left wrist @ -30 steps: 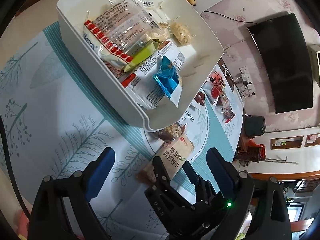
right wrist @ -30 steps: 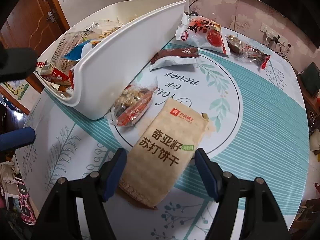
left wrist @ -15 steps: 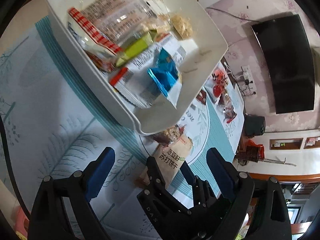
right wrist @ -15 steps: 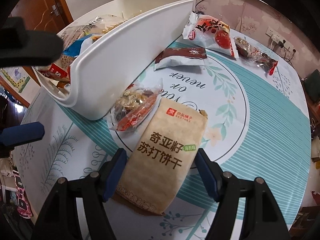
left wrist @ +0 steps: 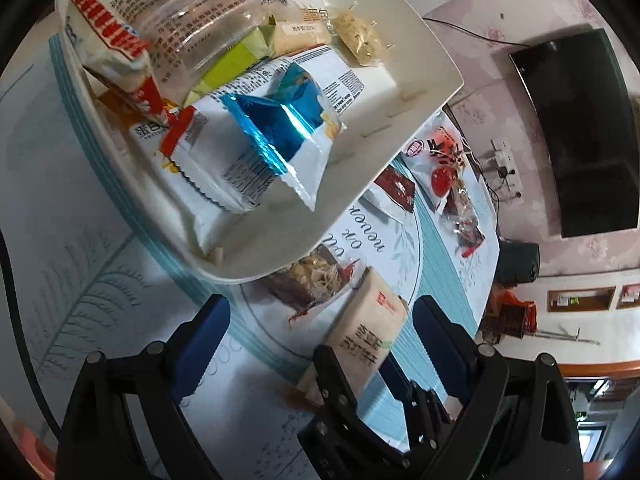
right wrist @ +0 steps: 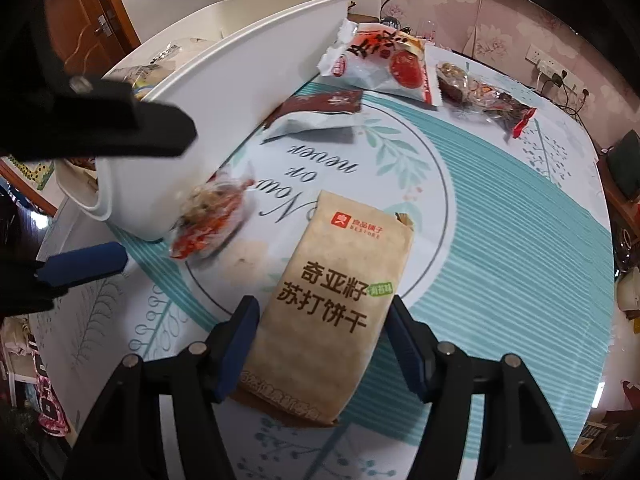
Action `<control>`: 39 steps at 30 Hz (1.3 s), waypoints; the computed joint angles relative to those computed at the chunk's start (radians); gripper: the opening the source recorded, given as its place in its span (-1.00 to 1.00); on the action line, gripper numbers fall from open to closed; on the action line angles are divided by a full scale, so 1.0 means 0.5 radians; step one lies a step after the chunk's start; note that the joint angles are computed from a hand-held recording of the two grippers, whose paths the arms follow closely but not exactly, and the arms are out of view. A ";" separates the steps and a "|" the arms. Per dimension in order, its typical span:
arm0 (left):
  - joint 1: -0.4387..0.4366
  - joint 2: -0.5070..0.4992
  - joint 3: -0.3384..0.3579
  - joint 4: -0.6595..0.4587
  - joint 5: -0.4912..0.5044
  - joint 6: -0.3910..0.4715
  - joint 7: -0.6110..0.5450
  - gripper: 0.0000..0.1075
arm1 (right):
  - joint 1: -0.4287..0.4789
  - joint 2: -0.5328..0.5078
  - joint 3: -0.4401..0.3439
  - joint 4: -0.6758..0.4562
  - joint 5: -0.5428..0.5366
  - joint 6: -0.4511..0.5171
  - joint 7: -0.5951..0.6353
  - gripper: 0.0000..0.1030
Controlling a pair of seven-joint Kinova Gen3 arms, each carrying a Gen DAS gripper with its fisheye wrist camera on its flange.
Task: Organize snacks
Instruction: 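Lift the cracker pack with right gripper while left gripper grasps the clear nut bag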
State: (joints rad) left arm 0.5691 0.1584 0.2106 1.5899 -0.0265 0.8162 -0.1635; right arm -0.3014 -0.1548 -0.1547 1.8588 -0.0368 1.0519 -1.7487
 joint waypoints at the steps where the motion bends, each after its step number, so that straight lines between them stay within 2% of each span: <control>1: 0.023 0.023 -0.006 -0.024 -0.044 0.022 0.050 0.71 | 0.005 0.000 0.017 -0.002 -0.010 0.004 0.028 0.23; 7: 0.176 0.176 -0.065 -0.208 -0.301 0.233 0.331 0.71 | 0.053 -0.005 0.099 0.005 -0.090 0.001 0.207 0.23; 11: 0.234 0.268 -0.094 -0.317 -0.367 0.367 0.415 0.70 | 0.094 -0.006 0.147 0.010 -0.175 -0.012 0.326 0.22; 13: 0.242 0.313 -0.105 -0.356 -0.356 0.405 0.433 0.58 | 0.117 -0.009 0.172 0.007 -0.226 -0.014 0.386 0.22; 16: 0.292 0.345 -0.139 -0.399 -0.407 0.455 0.510 0.50 | 0.145 -0.027 0.204 0.012 -0.301 -0.024 0.487 0.23; 21: 0.341 0.360 -0.169 -0.411 -0.443 0.445 0.562 0.32 | 0.194 -0.043 0.262 -0.002 -0.414 -0.019 0.649 0.22; 24: 0.335 0.343 -0.162 -0.370 -0.452 0.380 0.628 0.23 | 0.224 -0.044 0.283 -0.018 -0.456 -0.012 0.720 0.23; 27: 0.347 0.361 -0.158 -0.396 -0.472 0.408 0.644 0.17 | 0.249 -0.057 0.284 -0.023 -0.473 -0.004 0.749 0.23; 28: 0.355 0.366 -0.162 -0.405 -0.479 0.427 0.664 0.09 | 0.256 -0.058 0.286 -0.024 -0.481 -0.001 0.755 0.23; 39: 0.328 0.350 -0.125 -0.404 -0.424 0.456 0.598 0.05 | 0.309 -0.079 0.303 -0.028 -0.493 0.024 0.762 0.23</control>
State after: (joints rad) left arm 0.7331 0.3332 0.1483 1.3881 -0.2387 1.0444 0.1356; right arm -0.1468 -0.1943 -0.0034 1.8450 -0.2835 1.0638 -1.3677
